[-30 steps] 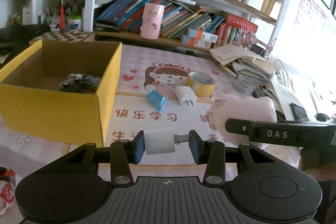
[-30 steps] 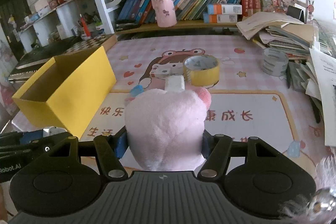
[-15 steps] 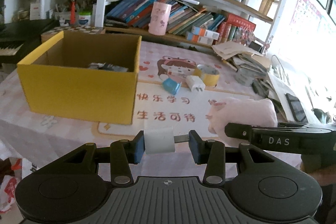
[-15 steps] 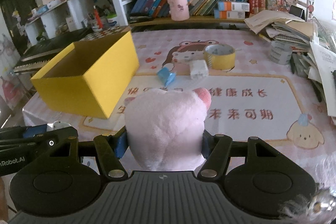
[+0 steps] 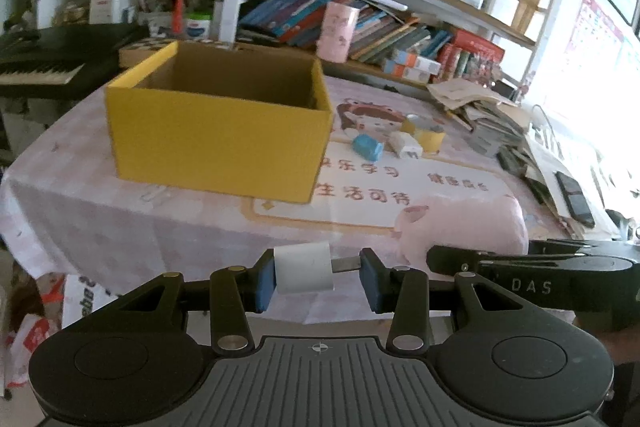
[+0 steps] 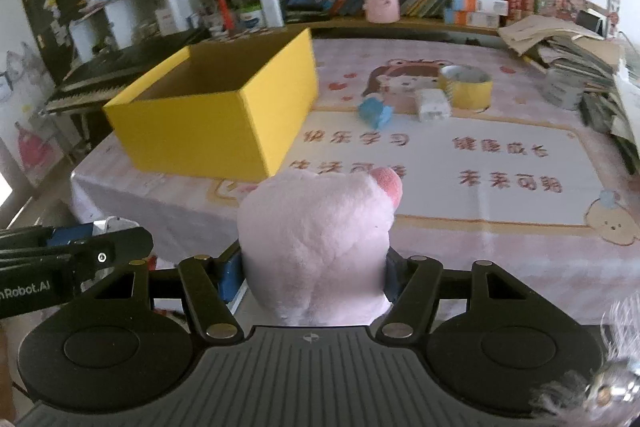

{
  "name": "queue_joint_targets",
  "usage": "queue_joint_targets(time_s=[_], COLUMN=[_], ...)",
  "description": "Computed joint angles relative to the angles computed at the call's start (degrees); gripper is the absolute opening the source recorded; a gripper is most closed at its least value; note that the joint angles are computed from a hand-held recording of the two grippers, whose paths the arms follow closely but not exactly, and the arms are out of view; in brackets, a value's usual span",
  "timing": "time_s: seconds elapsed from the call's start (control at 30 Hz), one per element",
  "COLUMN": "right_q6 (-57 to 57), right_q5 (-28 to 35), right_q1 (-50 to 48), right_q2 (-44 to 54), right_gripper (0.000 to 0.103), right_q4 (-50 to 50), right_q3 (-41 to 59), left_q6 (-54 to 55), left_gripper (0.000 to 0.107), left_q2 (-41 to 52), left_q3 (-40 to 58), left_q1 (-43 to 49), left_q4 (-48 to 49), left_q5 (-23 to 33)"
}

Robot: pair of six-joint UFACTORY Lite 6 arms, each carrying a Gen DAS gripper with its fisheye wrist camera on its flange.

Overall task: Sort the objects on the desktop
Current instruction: 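Lift the white plug with the left gripper while the right lifts the pink plush, then carry the plug and plush over the yellow box with both grippers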

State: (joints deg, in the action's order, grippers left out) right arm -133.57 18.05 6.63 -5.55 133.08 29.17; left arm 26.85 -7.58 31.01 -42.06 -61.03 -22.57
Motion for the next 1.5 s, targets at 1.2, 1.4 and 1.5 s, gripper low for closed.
queue_joint_targets(time_s=[1.2, 1.4, 1.5], right_q6=[-27.95, -20.31, -17.49], right_q5=[0.25, -1.10, -1.00], right_q1=[17.95, 15.27, 13.80], right_q2=[5.68, 13.19, 17.18], right_gripper=[0.061, 0.061, 0.061], right_q4=[27.28, 19.25, 14.80], right_q3=[8.77, 20.99, 27.76], left_q6=[2.59, -6.51, -10.94], left_gripper=[0.042, 0.042, 0.042], left_q2=[-14.57, -7.36, -2.27], left_q3=[-9.01, -1.08, 4.00], left_q1=[12.52, 19.60, 22.55], left_q4=[0.87, 14.48, 20.42], left_q5=[-0.79, -1.25, -1.26])
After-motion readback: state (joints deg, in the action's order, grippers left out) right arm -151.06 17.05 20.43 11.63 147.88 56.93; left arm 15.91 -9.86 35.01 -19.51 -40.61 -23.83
